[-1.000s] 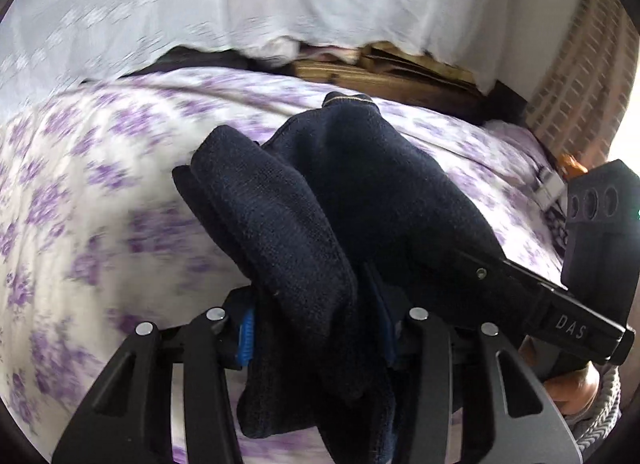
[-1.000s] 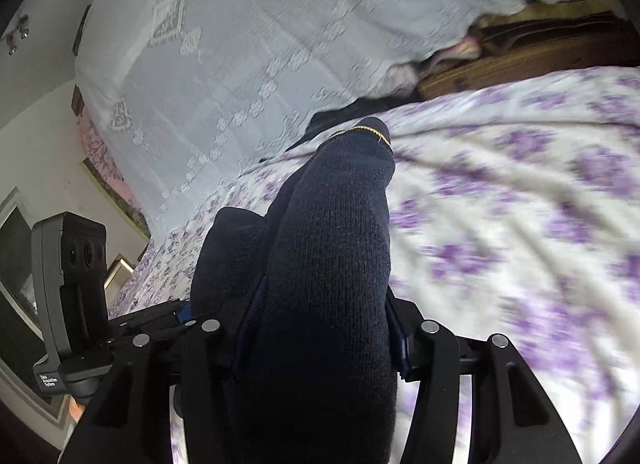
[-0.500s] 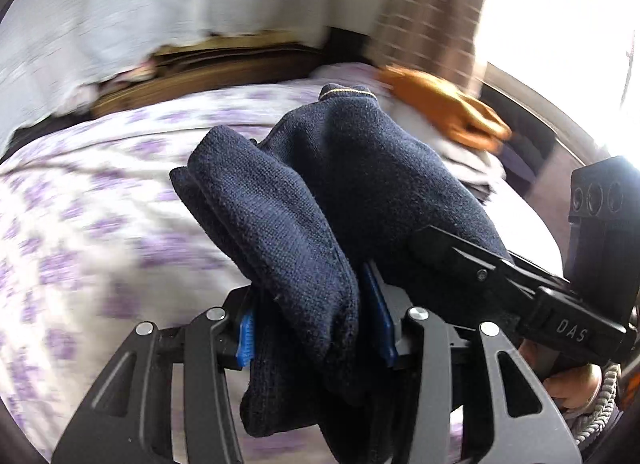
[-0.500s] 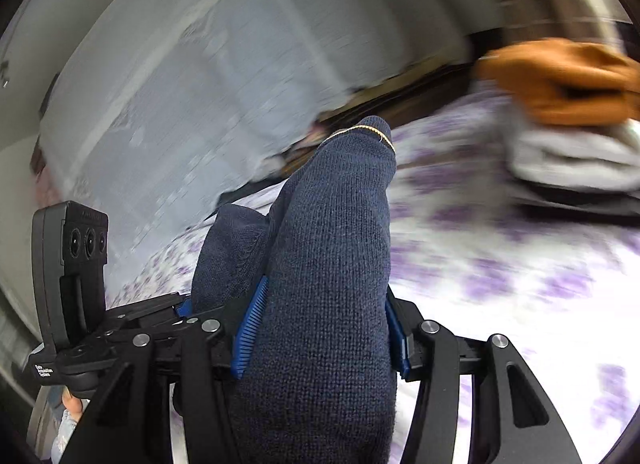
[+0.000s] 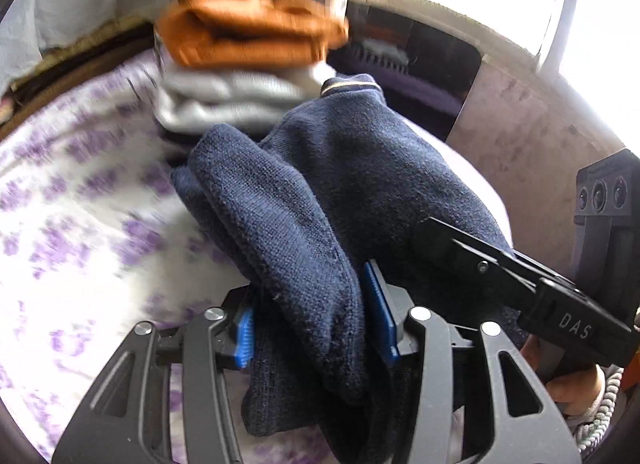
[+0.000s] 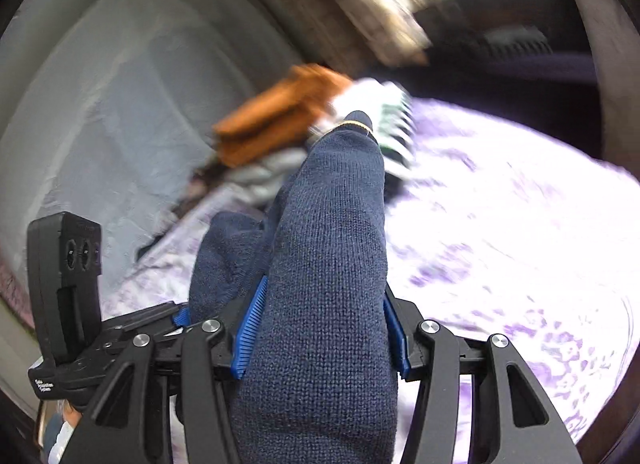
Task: Fold small clothes
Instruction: 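Carry the cardigan bundle with both tools toward the stack of folded clothes, then lower the cardigan beside the clothes stack and open both tools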
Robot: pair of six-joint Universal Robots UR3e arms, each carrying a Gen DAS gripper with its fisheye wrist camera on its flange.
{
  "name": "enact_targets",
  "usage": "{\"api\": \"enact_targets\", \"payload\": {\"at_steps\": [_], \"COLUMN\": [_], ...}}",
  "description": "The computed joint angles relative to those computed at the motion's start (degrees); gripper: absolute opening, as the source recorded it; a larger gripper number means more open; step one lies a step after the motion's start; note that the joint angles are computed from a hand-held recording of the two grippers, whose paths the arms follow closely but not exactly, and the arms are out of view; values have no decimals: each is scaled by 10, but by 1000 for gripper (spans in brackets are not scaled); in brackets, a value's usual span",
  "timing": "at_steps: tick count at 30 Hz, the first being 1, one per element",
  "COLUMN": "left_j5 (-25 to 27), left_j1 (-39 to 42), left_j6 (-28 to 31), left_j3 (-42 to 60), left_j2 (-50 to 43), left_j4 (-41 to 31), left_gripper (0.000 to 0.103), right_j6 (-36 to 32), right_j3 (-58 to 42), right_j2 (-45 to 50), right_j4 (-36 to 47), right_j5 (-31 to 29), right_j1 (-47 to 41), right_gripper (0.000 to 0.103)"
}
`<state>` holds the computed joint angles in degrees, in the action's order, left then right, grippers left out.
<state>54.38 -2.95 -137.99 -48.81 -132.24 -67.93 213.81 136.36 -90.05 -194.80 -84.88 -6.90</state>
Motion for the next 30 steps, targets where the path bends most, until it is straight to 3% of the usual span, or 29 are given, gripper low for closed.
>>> {"api": "enact_targets", "payload": {"at_steps": [3,4,5,9,11,14,17,21,30], "left_j5": [8,16,23,0,3,10,36,63,29], "left_j1": [-2,0,6,41,56,74,81,95,143], "left_j6": [-35,-46,-57,-59,-62,-63,-65,-41,-28], "left_j3": [-33,-26,-29,-75,-140,-263,-365,-486,-540], "left_j2": [-5,-8,-6,26,65,146,212,292,350], "left_j4": [60,59,63,44,92,191,288,376,362], "left_gripper": [75,91,96,97,98,98,98,98,98], "right_j6": [11,11,15,49,82,133,179,244,264], "right_j3": [62,63,52,-15,-41,-84,-120,-180,-264], "right_j2": [29,29,24,1,-13,-44,-57,-66,-25], "right_j4": [-102,-104,-86,34,96,244,346,472,555], "right_j5": [63,57,14,-202,-322,-413,-461,-468,-502], "right_j1": [-55,-52,-29,102,172,237,285,323,389], "right_gripper": [56,59,66,85,97,99,99,99,99]}}
